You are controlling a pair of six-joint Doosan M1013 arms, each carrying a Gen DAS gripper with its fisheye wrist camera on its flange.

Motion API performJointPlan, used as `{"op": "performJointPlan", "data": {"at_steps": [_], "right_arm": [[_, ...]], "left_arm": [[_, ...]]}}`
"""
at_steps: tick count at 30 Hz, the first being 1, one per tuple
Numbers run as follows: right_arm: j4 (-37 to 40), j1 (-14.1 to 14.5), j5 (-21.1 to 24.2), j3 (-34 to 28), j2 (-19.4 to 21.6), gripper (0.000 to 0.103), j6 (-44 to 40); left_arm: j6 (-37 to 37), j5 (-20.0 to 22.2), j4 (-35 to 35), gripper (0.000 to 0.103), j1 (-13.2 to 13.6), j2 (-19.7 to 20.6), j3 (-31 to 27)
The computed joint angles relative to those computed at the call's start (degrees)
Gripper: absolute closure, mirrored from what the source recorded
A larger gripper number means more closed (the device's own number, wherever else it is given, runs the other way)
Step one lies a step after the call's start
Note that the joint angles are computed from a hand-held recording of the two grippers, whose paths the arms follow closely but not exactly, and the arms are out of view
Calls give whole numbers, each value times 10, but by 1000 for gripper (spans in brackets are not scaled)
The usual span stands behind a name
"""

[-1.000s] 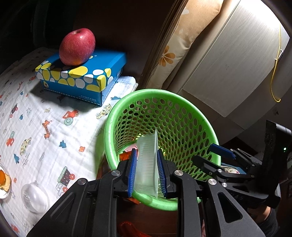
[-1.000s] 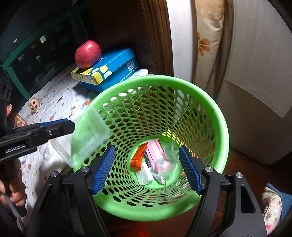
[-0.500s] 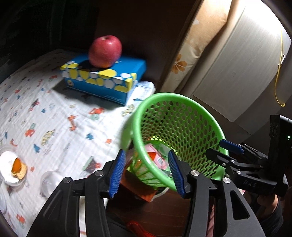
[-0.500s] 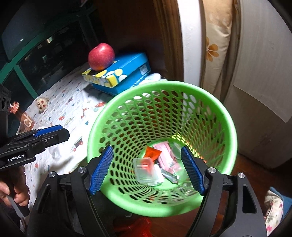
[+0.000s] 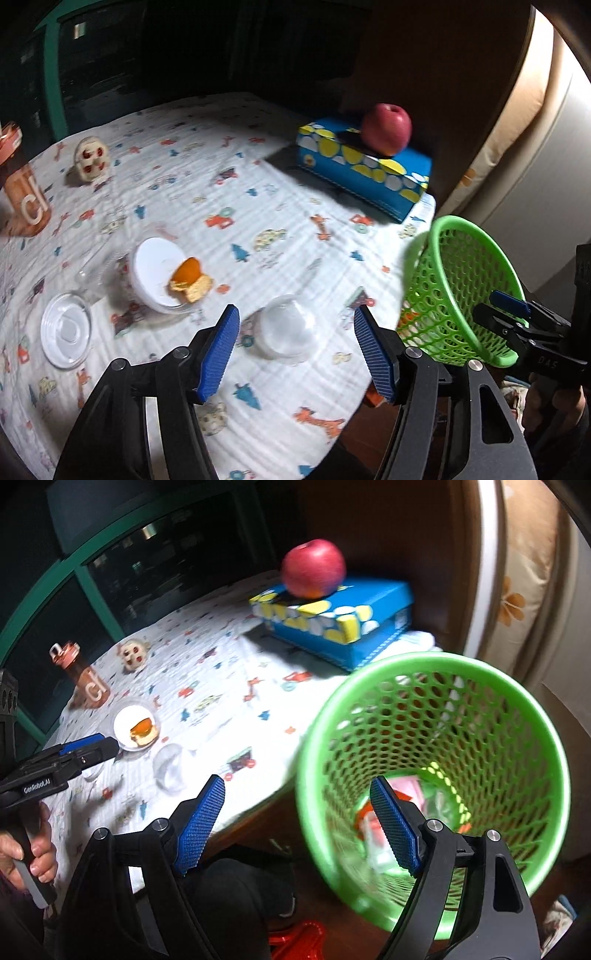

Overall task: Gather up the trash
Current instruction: 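Move both open tools back over the table toward the remaining trash, then grasp the clear round cup with the right tool while the left tool grasps the white lid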

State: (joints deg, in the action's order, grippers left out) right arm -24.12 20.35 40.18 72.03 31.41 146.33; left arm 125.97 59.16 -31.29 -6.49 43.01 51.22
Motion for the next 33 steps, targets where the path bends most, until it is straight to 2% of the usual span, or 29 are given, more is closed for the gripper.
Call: {"op": "performJointPlan", "data": {"at_steps": [3, 10, 12, 19, 25, 33], "right_arm": [[28, 4, 6, -26, 18, 22, -43], [85, 10, 17, -81, 56, 22, -119], [106, 11, 22, -99, 68, 22, -144], [154, 18, 48, -167, 113, 22, -214], [175, 22, 81, -231, 156, 22, -253], [158, 27, 143, -309, 206, 23, -270]], "left_arm": [[-31, -15, 24, 37, 13, 6, -7], [-92, -18, 64, 33, 39, 26, -31], [-108, -24, 78, 25, 45, 29, -34], [-137, -33, 111, 22, 61, 37, -40], [-162, -29, 137, 20, 72, 50, -54], [-176, -12, 169, 11, 80, 73, -82]]}}
